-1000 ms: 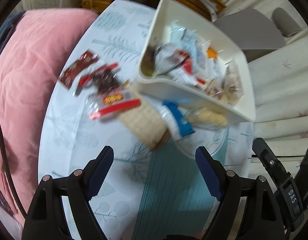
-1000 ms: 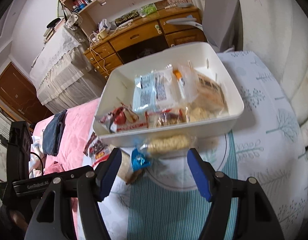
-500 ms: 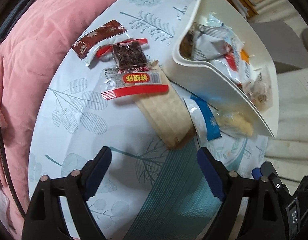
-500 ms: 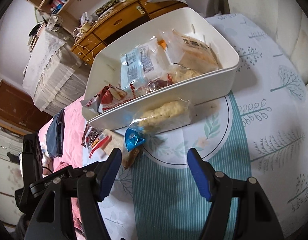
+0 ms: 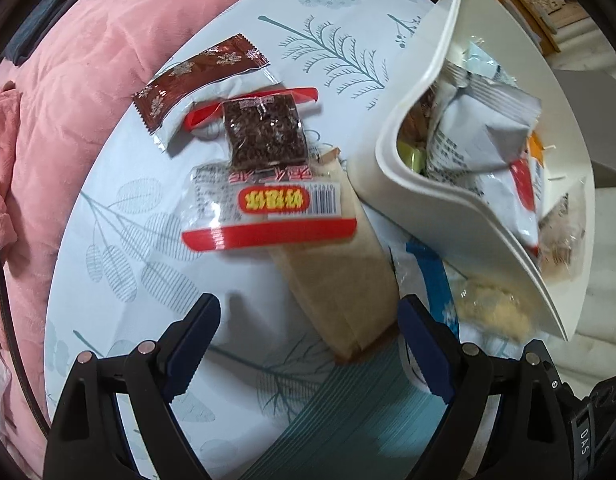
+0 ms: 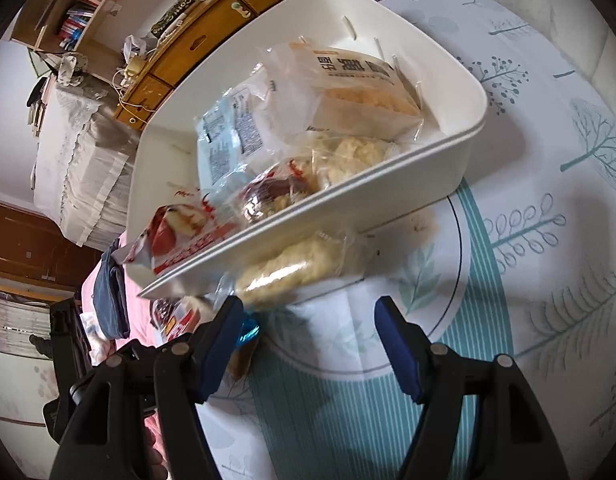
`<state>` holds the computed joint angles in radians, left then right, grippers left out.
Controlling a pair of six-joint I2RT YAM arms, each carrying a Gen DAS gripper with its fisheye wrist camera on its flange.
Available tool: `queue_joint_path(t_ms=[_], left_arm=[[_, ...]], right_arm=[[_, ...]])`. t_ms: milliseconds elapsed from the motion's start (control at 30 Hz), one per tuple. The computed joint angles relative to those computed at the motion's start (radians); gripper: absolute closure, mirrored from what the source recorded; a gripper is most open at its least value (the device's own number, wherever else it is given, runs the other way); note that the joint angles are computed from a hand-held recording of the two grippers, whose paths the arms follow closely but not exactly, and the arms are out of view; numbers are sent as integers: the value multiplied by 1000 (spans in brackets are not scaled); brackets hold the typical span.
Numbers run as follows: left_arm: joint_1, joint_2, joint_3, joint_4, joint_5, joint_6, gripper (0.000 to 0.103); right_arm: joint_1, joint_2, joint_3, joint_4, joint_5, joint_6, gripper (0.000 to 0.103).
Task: Organize snacks
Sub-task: 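Grasp the tan paper bag with left tool while right tool grasps the clear bread-roll bag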
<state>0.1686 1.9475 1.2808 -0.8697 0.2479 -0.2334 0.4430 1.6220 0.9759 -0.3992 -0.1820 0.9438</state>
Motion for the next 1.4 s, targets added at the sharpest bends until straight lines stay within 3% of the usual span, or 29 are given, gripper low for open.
queue_joint_path(t_ms=[367, 500, 733, 867, 1100, 1133, 1267, 1400], left_arm=[[-73, 114, 90, 26, -81, -86, 14], [-110, 175, 148, 19, -125, -138, 14], [-144, 186, 158, 39, -160, -171, 16], [-159, 143, 118, 74, -156, -189, 33], [-118, 68, 32, 133, -109, -198, 51], [-110, 60, 23, 135, -104, -201, 59], [-79, 24, -24, 152, -75, -166, 78], [-52, 0, -51, 146, -53, -127, 90]], right_arm=[[-36, 71, 46, 16, 34, -140, 36], [-48, 77, 42, 37, 16, -186, 50], [-46, 72, 39, 55, 1, -215, 63], [-43, 74, 49, 39, -3, -226, 65], [-19, 45, 43, 16, 10, -216, 69], [-13, 38, 41, 12, 15, -213, 69], [10, -4, 17, 21, 17, -208, 76], [42, -29, 12, -2, 36, -198, 81]])
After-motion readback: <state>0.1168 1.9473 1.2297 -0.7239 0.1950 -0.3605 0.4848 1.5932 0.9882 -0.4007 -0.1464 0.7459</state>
